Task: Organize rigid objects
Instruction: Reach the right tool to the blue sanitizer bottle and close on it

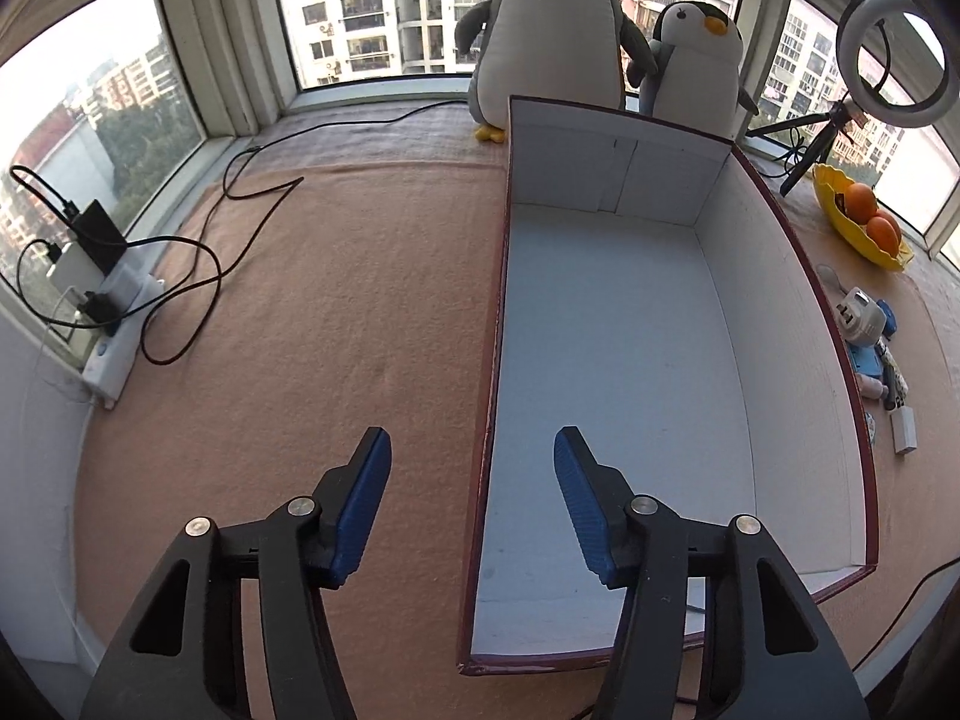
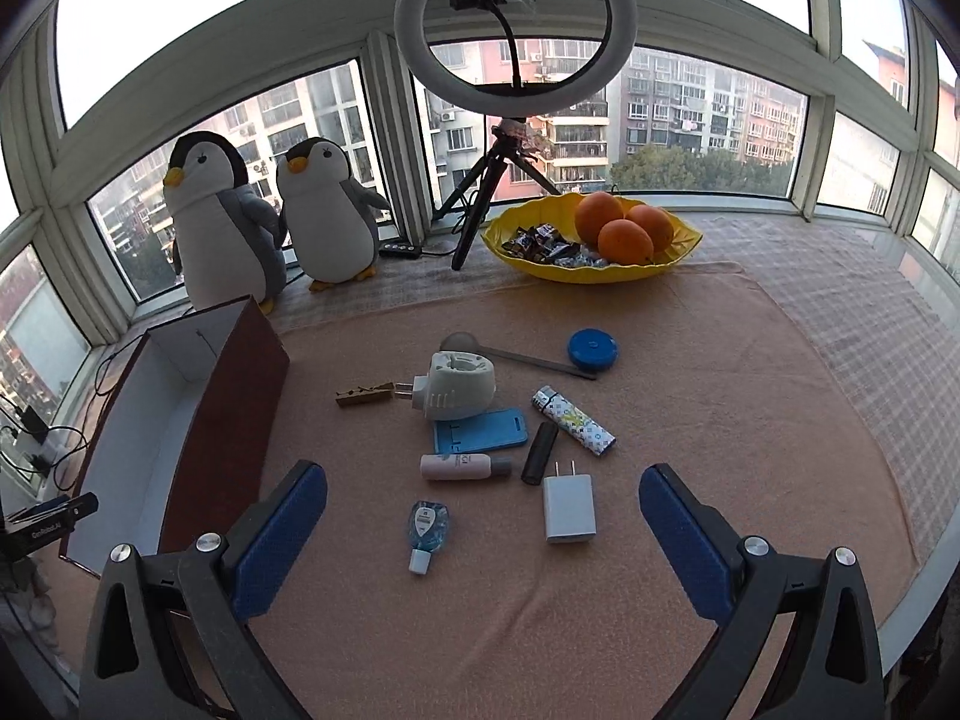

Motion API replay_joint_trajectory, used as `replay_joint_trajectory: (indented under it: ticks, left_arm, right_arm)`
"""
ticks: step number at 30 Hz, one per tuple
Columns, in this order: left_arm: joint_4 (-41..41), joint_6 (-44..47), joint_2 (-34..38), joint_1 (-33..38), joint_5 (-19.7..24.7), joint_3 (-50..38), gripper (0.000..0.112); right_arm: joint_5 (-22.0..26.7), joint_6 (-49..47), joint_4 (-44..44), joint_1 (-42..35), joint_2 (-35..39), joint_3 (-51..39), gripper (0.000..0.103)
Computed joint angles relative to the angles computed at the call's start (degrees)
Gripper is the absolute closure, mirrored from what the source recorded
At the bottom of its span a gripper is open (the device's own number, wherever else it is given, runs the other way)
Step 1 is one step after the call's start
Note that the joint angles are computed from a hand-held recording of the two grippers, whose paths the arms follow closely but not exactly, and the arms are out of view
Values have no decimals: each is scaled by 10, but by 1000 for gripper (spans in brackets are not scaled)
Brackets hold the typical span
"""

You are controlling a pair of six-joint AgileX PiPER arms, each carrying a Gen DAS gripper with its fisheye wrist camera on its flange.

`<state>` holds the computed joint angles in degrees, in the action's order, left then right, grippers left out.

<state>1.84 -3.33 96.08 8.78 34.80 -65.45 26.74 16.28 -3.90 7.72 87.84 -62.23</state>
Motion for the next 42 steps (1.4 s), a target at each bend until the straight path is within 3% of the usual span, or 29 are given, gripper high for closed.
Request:
replay_joint_trajectory:
  ticks: [6,12,18,31,35,39,42]
  left_arm:
    - [-31,41,19,2,15,-11,93]
    - [-18,49,13,-2,6,0,100]
    - [-13,69,20,-2,2,-2,102]
    - [-37,104,35,6,-2,-8,104]
    - [-48,109,41,10,1,-11,104]
    - [-52,109,44,12,1,-11,104]
    - [-51,102,47,12,1,-11,105]
  right_arm:
    - [11,-65,99,-39,12,23,4]
    - [8,-60,97,-22,36,27,9]
    - [16,-49,85,13,101,-22,14]
    - [93,-10,11,57,268,-174,49]
    - [120,-7,-14,67,302,-211,51]
    - [135,-27,-13,69,322,-232,68]
    - [135,-46,-1,68,325,-236,73]
